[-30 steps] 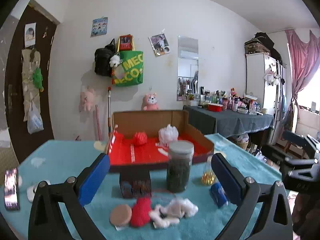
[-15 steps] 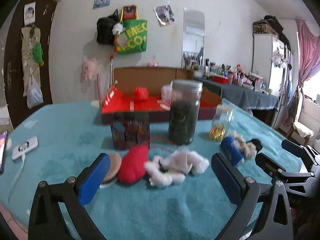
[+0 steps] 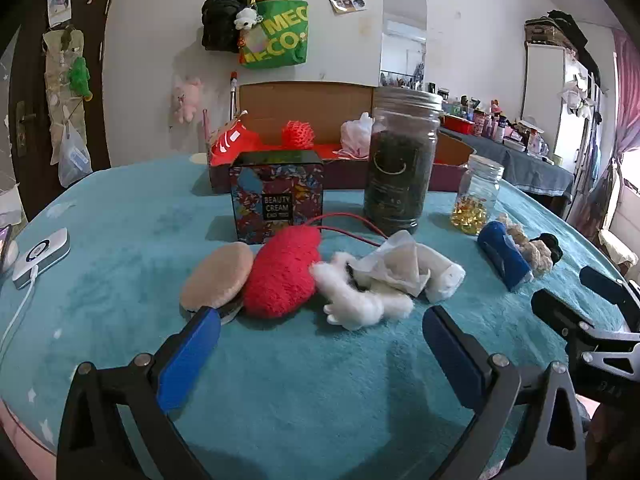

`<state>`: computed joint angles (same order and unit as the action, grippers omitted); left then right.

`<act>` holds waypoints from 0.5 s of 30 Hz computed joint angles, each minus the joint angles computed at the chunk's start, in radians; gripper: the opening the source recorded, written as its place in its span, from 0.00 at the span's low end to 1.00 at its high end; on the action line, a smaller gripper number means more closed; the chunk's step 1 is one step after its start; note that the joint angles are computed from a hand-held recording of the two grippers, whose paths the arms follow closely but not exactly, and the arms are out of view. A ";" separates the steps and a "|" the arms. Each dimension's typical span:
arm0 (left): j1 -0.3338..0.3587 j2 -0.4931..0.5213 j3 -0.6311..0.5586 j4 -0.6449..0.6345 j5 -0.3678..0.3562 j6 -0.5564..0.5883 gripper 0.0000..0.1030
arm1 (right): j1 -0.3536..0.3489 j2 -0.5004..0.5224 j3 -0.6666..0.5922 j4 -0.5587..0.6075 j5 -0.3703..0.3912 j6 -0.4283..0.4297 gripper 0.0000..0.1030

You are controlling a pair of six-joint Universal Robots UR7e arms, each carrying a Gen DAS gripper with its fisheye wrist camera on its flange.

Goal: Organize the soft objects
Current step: 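Withdraw both tools from the box back toward the remaining items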

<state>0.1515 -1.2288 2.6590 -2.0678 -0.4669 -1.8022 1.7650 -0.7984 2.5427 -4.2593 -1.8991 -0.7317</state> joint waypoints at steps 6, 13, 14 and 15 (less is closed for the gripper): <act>0.009 -0.063 0.010 0.013 -0.005 0.032 1.00 | 0.007 -0.002 -0.015 0.035 -0.006 0.008 0.97; 0.020 -0.205 -0.015 0.269 -0.014 -0.032 1.00 | 0.033 -0.025 -0.047 0.111 -0.003 0.024 0.97; 0.029 -0.239 -0.016 0.300 -0.016 -0.032 1.00 | 0.039 -0.027 -0.054 0.123 -0.006 0.025 0.97; 0.035 -0.260 -0.014 0.307 -0.018 -0.024 1.00 | 0.045 -0.027 -0.060 0.132 -0.008 0.026 0.97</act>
